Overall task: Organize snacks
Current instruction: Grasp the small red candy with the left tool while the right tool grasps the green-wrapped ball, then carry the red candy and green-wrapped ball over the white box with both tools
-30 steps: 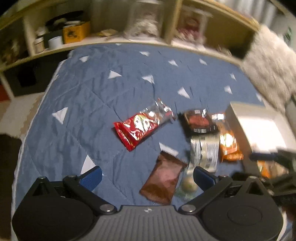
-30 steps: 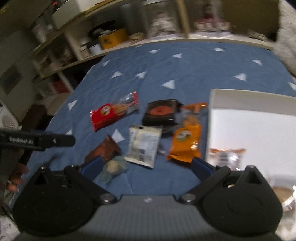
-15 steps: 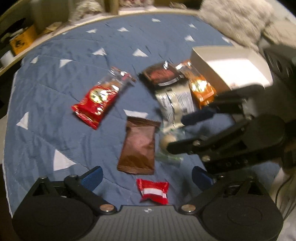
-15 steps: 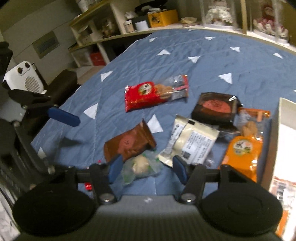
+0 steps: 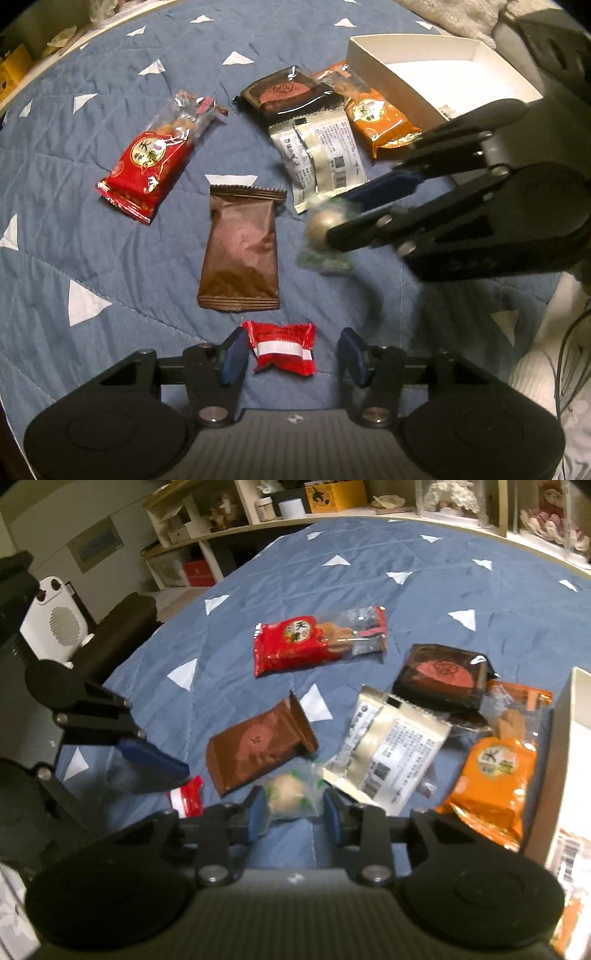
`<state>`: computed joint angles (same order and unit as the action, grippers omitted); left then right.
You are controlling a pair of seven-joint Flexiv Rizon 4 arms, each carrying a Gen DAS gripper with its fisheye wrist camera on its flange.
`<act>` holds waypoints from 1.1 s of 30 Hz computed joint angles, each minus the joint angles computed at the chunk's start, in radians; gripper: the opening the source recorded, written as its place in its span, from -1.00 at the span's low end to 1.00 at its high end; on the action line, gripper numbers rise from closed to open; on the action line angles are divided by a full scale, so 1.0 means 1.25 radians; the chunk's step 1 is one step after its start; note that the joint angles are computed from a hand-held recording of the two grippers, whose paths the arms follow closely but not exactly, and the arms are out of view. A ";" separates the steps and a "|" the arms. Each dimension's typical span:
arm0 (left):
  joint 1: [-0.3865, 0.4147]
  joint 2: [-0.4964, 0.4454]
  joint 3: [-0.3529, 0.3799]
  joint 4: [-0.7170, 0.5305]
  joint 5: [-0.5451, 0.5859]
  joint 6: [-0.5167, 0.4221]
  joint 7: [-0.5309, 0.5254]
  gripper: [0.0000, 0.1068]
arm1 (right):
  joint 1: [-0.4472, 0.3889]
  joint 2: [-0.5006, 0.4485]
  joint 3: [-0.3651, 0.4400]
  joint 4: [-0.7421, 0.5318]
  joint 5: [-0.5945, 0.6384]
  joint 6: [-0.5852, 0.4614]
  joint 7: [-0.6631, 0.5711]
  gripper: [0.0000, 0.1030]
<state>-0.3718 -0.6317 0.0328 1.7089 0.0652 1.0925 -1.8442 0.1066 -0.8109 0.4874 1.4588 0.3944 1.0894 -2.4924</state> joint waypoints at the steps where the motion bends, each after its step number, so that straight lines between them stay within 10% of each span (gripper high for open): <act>1: -0.001 0.000 0.001 0.000 0.001 -0.002 -0.002 0.02 | 0.003 0.006 -0.007 0.006 -0.001 0.004 0.008 -0.32; 33: 0.025 -0.026 -0.010 -0.014 -0.040 0.002 -0.048 -0.32 | 0.025 0.044 -0.067 0.056 -0.040 -0.058 0.170 0.02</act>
